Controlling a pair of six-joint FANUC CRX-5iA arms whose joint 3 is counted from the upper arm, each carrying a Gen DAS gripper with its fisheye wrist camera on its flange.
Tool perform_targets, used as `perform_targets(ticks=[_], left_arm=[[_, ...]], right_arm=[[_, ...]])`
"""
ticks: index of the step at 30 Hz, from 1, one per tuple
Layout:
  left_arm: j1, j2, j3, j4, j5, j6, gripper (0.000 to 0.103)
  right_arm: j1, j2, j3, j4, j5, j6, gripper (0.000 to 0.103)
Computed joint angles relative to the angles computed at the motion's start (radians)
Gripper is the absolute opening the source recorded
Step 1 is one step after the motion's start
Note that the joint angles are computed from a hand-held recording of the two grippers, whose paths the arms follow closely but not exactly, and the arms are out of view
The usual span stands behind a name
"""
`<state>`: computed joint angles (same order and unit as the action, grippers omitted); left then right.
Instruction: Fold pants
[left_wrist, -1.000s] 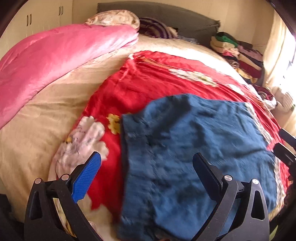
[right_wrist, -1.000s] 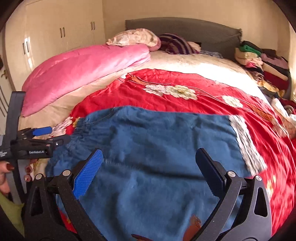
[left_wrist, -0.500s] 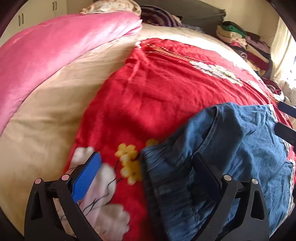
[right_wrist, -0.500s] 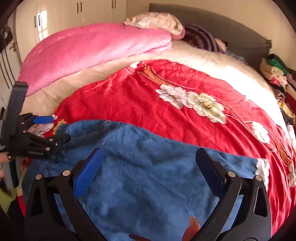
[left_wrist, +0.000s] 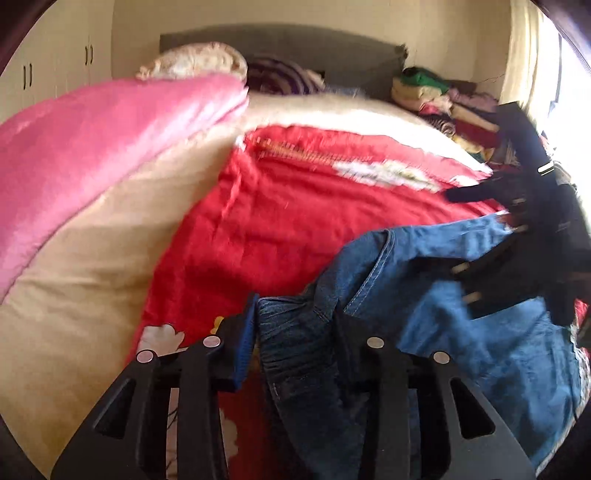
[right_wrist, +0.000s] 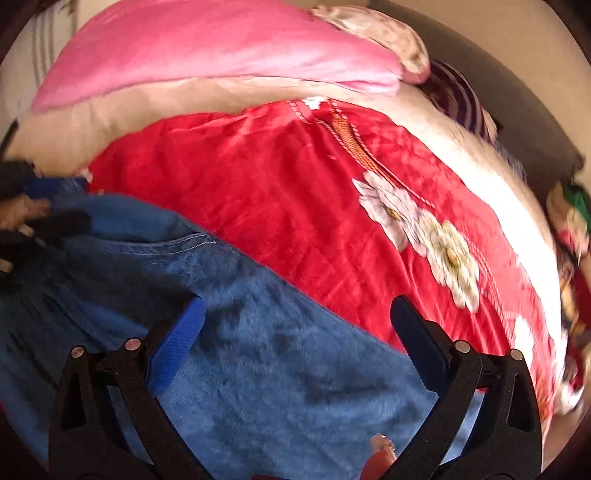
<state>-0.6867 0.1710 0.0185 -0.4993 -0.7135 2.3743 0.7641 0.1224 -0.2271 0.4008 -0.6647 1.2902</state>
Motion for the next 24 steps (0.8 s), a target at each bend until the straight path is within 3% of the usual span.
perform_targets(ticks=[3, 4, 8, 10, 18, 24], left_arm=[[-0.022, -0.022, -0.008, -0.017, 0.011, 0.011, 0.035], [-0.034, -0.022, -0.004, -0.031, 0.003, 0.018, 0.035], [-0.056, -0.003, 0.021, -0.067, -0.035, 0.029, 0.035], [-0.063, -0.003, 0.024, -0.085, -0.049, 0.042, 0.035], [-0.114, -0.033, 0.028, -0.185, -0.098, 0.098, 0.035], [-0.198, -0.086, 0.005, -0.268, -0.131, 0.164, 0.035]], right_arm=[[0.012, 0.017, -0.011, 0.047, 0.014, -0.010, 0.095], [0.015, 0.020, -0.019, 0.066, 0.022, -0.020, 0.090], [0.009, 0.002, 0.009, -0.126, 0.035, 0.134, 0.032], [0.014, -0.017, -0.005, -0.151, 0.045, 0.136, 0.016], [0.022, -0.241, -0.178, -0.179, 0.168, -0.010, 0.007], [0.095, -0.448, -0.354, -0.066, 0.215, -0.197, 0.005]])
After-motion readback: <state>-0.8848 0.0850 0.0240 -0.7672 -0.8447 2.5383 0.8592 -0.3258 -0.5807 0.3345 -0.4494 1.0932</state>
